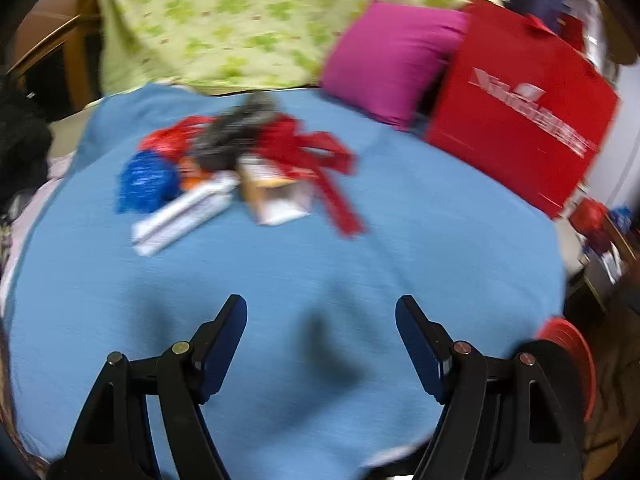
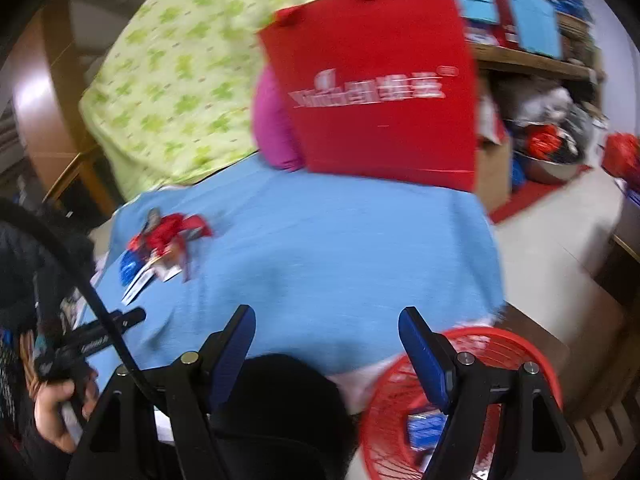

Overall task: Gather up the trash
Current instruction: 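Return to the pile and grasp the white medicine box with the left gripper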

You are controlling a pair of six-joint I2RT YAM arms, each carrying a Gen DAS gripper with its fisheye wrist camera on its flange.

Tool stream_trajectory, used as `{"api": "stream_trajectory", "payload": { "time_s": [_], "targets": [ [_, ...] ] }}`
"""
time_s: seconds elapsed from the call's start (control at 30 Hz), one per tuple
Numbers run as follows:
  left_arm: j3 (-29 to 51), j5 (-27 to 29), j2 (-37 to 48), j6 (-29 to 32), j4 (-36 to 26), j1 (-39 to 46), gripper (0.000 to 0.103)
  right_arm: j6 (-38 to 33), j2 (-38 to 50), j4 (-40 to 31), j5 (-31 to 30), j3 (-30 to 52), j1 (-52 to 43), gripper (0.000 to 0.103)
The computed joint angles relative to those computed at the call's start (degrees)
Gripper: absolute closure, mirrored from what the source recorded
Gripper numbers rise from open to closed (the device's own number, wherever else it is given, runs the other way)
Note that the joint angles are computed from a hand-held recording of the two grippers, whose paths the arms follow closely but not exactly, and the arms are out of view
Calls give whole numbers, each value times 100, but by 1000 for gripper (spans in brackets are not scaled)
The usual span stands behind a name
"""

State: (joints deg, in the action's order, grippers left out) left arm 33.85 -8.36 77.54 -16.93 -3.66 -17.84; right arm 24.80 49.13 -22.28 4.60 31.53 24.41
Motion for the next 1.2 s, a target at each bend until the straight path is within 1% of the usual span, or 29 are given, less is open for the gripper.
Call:
{"api": "stream_trajectory", "payload": {
  "time_s": [0.07,0.1,0.2,0.3,0.43,0.5,0.67,0.73,0.77,0.83,0.87,0.9,0.97,1.07,1.13,1.17,1.2],
  "targets": [
    [51,282,153,351,115,666,26,54,376,264,81,109,325,25],
    [150,538,350,622,204,1093,26,76,614,418,112,189,504,25],
    [462,1063,919,1232,350,1918,26,102,1213,793,142,386,899,25],
    [1015,1549,1603,1780,236,2474,26,126,1637,1009,136,535,1117,25],
    [1637,1803,2263,2239,101,2812,26,174,1978,1169,72,604,1210,25],
    [1876,1831,2527,2349,90,2873,26,180,2186,1234,8,674,1177,25],
    [2577,1852,3243,2454,-163,2900,24,184,2522,1276,-59,842,1129,25],
    [2663,1807,3335,2439,-227,2900,24,164,2639,1290,-101,914,1089,25],
    [2662,1913,3304,2395,-289,2919,24,156,2710,1306,-117,958,1081,25],
    [2577,2784,3095,2376,-595,3006,24,148,2881,1381,-159,1031,1062,25],
    [2393,3066,2885,2444,-628,2976,24,146,2988,1405,-207,1081,1048,25],
    [2091,3087,2602,2501,-432,2898,24,147,3112,1437,-245,1143,1051,25],
    [1643,2816,2152,2566,-135,2716,24,149,3300,1517,-285,1225,1092,25],
    [1457,2710,1927,2458,80,2684,24,130,3530,1572,-324,1361,1181,25],
    [1591,2574,2073,2407,170,2726,23,112,3632,1583,-350,1437,1207,25],
    [1754,2599,2246,2428,107,2781,23,107,3667,1585,-354,1470,1212,25],
    [2113,2743,2597,2541,-109,2844,23,112,3678,1587,-352,1486,1218,25]
  ]
}}
